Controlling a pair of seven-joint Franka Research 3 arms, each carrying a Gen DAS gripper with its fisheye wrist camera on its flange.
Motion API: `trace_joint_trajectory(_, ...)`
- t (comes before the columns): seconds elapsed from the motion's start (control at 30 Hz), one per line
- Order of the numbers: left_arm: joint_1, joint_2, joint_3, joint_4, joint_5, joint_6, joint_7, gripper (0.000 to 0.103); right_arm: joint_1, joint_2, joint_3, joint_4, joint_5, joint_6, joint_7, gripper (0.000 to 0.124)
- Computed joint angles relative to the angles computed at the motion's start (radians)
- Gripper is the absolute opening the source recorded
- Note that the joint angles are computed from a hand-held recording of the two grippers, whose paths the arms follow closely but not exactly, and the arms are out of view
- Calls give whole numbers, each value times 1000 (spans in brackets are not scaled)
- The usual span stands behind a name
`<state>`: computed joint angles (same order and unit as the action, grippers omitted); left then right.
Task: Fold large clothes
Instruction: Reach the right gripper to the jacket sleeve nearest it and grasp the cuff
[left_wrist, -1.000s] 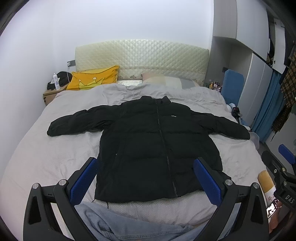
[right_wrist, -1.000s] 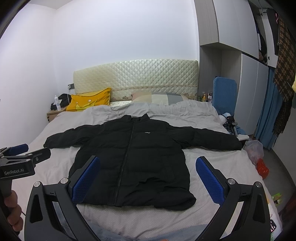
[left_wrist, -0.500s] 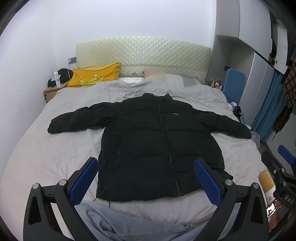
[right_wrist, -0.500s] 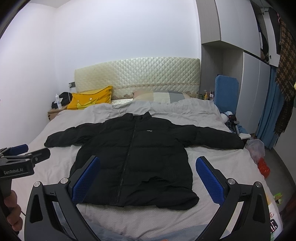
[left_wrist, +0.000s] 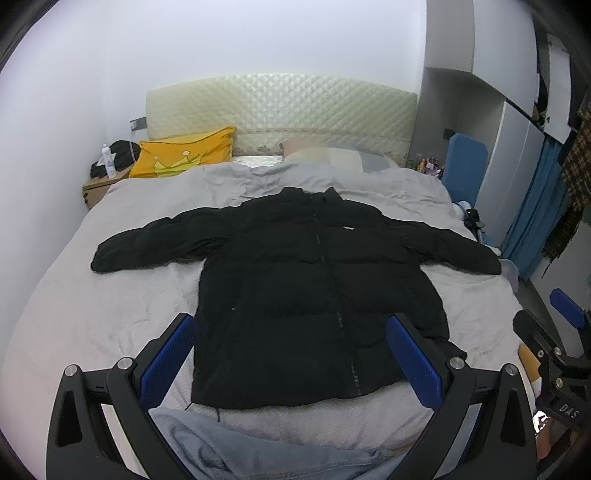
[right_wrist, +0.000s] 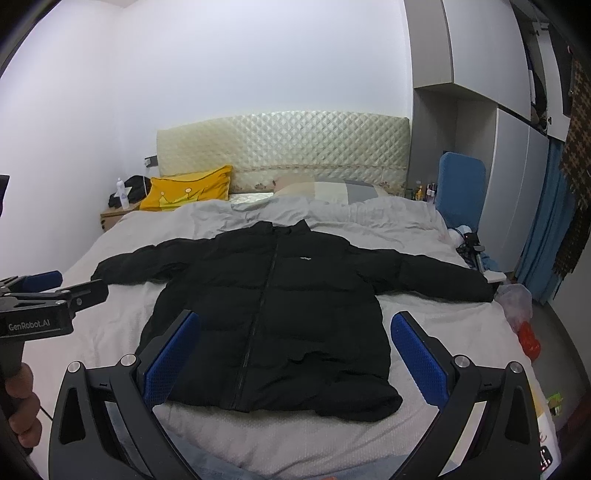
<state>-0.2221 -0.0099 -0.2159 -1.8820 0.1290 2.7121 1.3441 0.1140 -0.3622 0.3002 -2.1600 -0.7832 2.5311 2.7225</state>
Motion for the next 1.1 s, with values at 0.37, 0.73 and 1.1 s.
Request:
trace_joint_trajectory(0.37,-4,109,-18,38,-23,88,57,103,-33,24,-17,-59,-74,74,58,103)
trace_joint_trajectory(0.73,-27,360,-30,340,66,61,59,103,-55,106,-85,-23,-89,116,39,103)
trace_joint_trajectory(1.1,-72,618,20,667,135,23,30,103,-81,211,-175,40,-183,191,126,103)
